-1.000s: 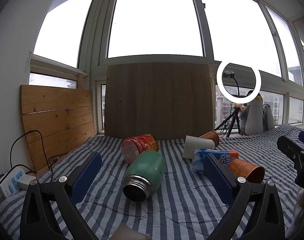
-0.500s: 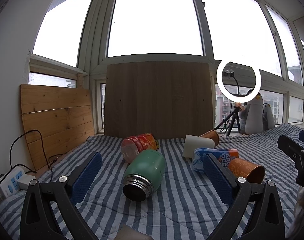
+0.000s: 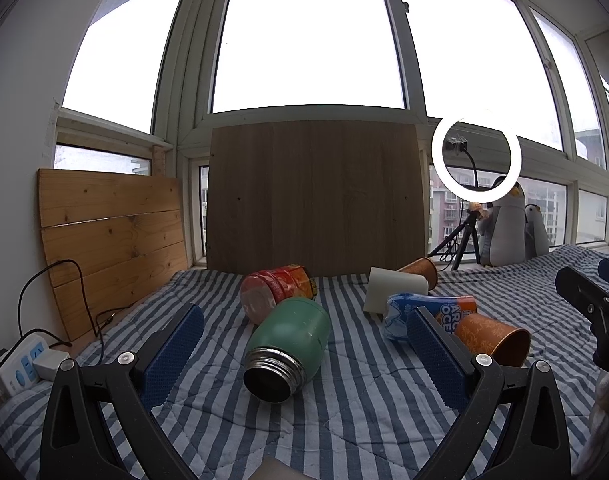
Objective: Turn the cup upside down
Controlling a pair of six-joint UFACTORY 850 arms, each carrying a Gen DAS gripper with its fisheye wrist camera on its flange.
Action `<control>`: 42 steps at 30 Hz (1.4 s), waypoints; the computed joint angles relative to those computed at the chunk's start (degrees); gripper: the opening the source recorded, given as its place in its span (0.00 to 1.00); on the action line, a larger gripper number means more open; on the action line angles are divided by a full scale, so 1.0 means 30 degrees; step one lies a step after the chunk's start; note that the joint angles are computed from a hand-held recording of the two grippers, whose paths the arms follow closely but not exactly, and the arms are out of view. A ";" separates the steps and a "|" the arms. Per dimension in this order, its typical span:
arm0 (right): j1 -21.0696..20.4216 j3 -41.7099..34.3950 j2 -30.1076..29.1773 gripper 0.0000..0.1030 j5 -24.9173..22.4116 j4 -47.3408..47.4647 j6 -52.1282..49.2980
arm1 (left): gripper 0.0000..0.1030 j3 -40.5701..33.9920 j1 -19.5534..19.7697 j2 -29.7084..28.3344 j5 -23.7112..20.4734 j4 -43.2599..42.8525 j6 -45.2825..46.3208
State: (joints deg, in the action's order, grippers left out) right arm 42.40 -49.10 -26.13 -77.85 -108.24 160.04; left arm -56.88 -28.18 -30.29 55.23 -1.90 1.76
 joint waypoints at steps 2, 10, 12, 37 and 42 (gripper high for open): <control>-0.0006 -0.0016 -0.0010 0.99 0.0006 0.0004 -0.0011 | 1.00 0.0020 -0.0012 0.0005 0.0039 -0.0003 0.0015; -0.0015 -0.0006 -0.0006 0.99 -0.0040 -0.0072 0.0076 | 1.00 0.0009 -0.0030 -0.0009 -0.0032 -0.0005 0.0072; -0.0017 -0.0010 0.0001 0.99 -0.0030 -0.0068 0.0066 | 1.00 -0.0019 -0.0043 -0.0015 -0.0155 -0.0003 0.0102; 0.0085 0.0008 -0.0040 0.99 -0.0416 -0.0531 0.0451 | 1.00 -0.2751 0.2335 -0.0539 -0.7192 0.3370 -0.1281; 0.0180 0.0022 -0.0111 0.99 -0.0665 -0.0498 0.0405 | 1.00 -0.3943 0.3362 -0.0889 -0.8783 0.4208 -0.1890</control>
State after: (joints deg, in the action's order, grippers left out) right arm 42.94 -49.03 -26.46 -79.85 -109.73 161.25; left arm -68.71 -18.09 -32.96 28.88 10.72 -3.91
